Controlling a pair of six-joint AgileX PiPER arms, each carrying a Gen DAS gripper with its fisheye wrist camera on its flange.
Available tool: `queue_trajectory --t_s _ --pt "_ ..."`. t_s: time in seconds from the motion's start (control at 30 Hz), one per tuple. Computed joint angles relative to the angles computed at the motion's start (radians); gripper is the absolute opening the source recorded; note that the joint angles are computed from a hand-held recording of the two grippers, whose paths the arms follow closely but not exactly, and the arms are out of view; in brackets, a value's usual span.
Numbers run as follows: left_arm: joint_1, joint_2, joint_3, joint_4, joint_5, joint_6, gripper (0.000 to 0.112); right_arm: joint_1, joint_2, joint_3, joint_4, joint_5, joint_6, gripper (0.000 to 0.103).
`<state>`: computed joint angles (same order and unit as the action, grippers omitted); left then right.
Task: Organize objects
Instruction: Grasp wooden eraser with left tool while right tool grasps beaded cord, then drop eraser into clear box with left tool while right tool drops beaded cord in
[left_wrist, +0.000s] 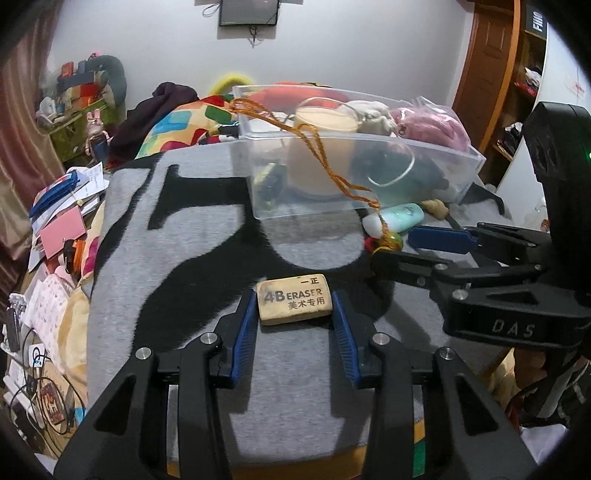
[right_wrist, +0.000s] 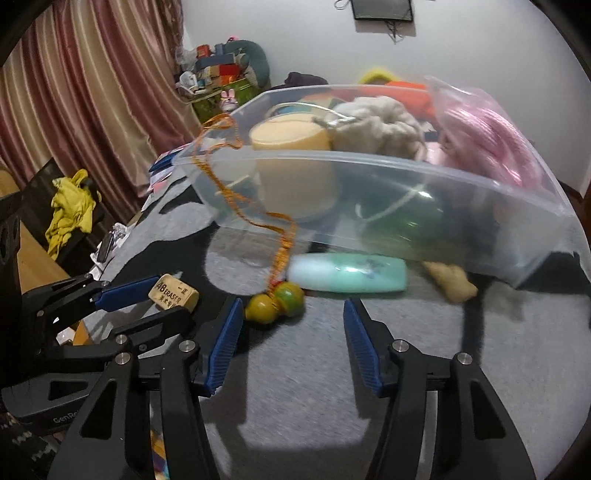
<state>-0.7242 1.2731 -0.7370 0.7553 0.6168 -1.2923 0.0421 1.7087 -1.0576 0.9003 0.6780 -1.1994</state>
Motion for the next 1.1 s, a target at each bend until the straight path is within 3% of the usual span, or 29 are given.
queue_trajectory --t_s 0.07,0.13,0.2,0.6,0.87,1.1 --pt "0.012 -0.008 0.006 -0.002 -0.007 -0.002 0.041 0.019 0.008 -0.006 0.001 -0.005 0.000 0.049" --pt "0.019 -0.012 0.010 -0.004 -0.013 0.000 0.041 0.042 0.013 -0.005 -0.005 -0.035 0.009 0.033" --pt "0.021 -0.014 0.009 -0.004 -0.015 0.001 0.041 0.047 0.013 -0.004 0.002 -0.040 0.003 0.030" --pt "-0.004 -0.035 -0.049 0.037 0.026 0.002 0.041 -0.018 -0.038 0.014 0.087 -0.002 -0.081 0.029" --pt "0.046 -0.045 -0.102 0.022 0.016 0.057 0.041 -0.057 -0.067 -0.039 0.143 0.023 -0.103 0.029" --pt "0.081 -0.020 -0.169 0.053 0.018 0.096 0.041 -0.046 -0.052 -0.105 0.158 -0.033 -0.086 0.029"
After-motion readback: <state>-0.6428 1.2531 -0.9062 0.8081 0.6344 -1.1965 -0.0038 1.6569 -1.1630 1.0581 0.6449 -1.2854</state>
